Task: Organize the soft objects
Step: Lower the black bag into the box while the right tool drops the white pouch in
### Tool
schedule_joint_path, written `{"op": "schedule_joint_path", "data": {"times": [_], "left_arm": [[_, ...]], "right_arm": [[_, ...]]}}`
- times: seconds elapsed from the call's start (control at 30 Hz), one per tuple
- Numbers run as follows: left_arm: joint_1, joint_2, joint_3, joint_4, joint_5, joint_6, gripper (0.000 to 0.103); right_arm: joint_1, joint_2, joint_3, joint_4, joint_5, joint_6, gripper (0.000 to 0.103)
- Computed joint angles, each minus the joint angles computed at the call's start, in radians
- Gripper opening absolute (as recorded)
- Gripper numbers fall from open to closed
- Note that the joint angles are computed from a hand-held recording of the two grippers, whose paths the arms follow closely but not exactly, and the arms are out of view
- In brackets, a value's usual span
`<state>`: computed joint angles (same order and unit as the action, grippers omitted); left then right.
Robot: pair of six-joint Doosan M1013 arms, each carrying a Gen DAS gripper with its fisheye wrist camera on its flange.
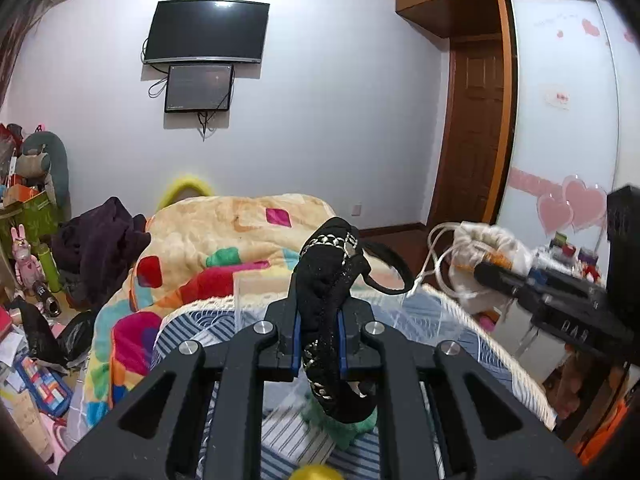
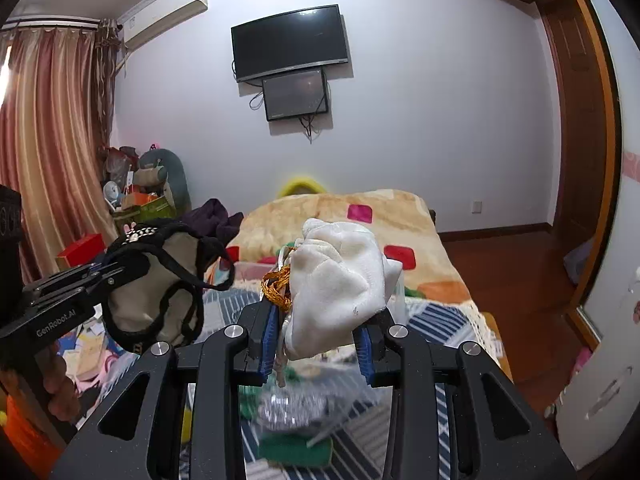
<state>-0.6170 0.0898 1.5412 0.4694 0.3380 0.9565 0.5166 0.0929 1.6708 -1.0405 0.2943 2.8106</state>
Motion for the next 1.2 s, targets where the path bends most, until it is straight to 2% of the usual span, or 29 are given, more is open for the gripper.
{"op": "schedule_joint_path", "data": {"times": [0.2,0.33,0.47,0.63,0.77,0.87,0.97,1.07,1.2], "left_arm": [[-0.008,0.053,-0.056,0.049,0.032,-0.022,0.013],[-0.009,0.097,-0.098,0.037,0.084,-0.012,0.013],[-0.008,0.140,-0.144,-0.012,0.139,0.051,0.013],[0.004,0.192,-0.198,-0.143,0.219,0.201,0.013],[0.020,0.214,-0.223,-0.269,0.258,0.324,0.013],[0.017,0.228,-0.237,-0.247,0.299,0.332,0.013],[0.013,0.232,-0.239,-0.224,0.330,0.320,0.013],[0.015,0.226,-0.228,-0.223,0.327,0.319,0.019],[0.017,0.213,-0.212,-0.240,0.325,0.319,0.037]], "right_arm": [[-0.003,0.040,-0.046,0.099,0.022,-0.115,0.030],[-0.013,0.074,-0.089,0.273,0.050,-0.293,0.030],[-0.024,0.100,-0.121,0.434,0.090,-0.447,0.030],[-0.036,0.129,-0.153,0.598,0.159,-0.604,0.030],[-0.040,0.148,-0.173,0.667,0.214,-0.675,0.030],[-0.042,0.156,-0.182,0.697,0.242,-0.713,0.032],[-0.036,0.162,-0.190,0.671,0.266,-0.702,0.032],[-0.040,0.162,-0.194,0.711,0.278,-0.743,0.034],[-0.037,0.159,-0.192,0.706,0.283,-0.736,0.048]]}}
